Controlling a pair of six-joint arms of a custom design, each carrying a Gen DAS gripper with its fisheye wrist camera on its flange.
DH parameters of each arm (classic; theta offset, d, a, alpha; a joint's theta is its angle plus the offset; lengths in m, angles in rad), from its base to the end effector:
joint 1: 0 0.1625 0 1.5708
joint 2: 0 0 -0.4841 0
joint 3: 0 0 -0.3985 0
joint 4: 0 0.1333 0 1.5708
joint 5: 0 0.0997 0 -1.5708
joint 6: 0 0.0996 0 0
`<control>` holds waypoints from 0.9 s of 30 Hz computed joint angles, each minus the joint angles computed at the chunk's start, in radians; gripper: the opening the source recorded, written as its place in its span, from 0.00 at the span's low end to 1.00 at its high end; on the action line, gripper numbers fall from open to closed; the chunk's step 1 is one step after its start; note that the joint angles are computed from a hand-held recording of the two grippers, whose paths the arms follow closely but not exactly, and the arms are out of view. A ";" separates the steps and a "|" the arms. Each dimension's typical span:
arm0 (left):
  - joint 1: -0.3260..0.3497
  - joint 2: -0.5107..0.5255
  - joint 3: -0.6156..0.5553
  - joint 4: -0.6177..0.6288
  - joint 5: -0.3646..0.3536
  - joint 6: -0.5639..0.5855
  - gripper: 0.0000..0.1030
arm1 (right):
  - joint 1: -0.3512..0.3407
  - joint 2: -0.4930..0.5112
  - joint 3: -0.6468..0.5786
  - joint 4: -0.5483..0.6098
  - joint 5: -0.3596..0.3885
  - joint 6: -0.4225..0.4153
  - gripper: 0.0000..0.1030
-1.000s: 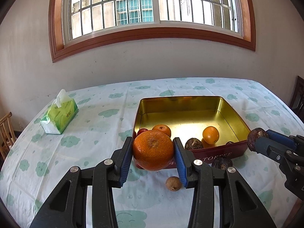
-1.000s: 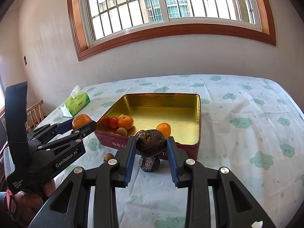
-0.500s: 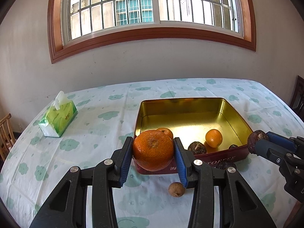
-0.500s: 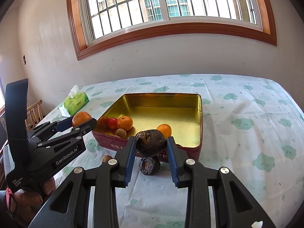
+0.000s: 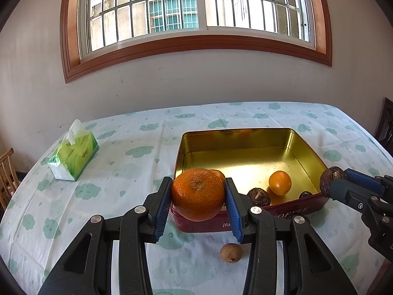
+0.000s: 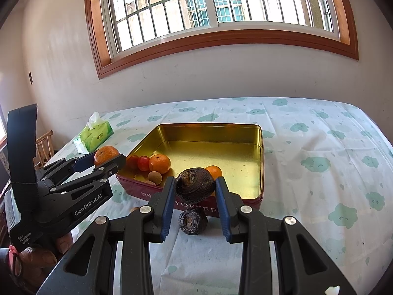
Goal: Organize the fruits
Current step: 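Lower the orange into the tin with the left gripper while the right carries the dark fruit over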
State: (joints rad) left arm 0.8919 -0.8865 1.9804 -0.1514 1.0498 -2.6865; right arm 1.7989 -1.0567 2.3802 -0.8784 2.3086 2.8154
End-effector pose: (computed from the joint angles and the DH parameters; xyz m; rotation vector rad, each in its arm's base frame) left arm -0.1459 -0.4721 0.0551 1.1857 2.2741 -0.9010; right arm 0.1458 -0.3349 0.0759 0.0805 -2.1232 1.2617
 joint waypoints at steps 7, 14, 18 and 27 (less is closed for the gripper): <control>0.006 0.011 -0.013 -0.002 0.008 0.013 0.42 | -0.015 0.003 -0.006 0.000 -0.007 0.000 0.29; 0.010 0.021 -0.025 -0.001 0.009 0.014 0.42 | -0.026 0.004 -0.012 0.003 -0.011 0.001 0.29; 0.015 0.028 -0.036 0.005 0.012 0.013 0.42 | -0.034 0.005 -0.014 0.004 -0.015 0.002 0.29; 0.022 0.038 -0.049 0.006 0.016 0.020 0.42 | -0.052 0.009 -0.022 0.008 -0.027 0.002 0.29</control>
State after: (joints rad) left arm 0.9139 -0.8490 1.9312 -0.1454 1.0660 -2.6663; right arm 1.7473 -1.0480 2.3584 -0.8700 2.2819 2.8175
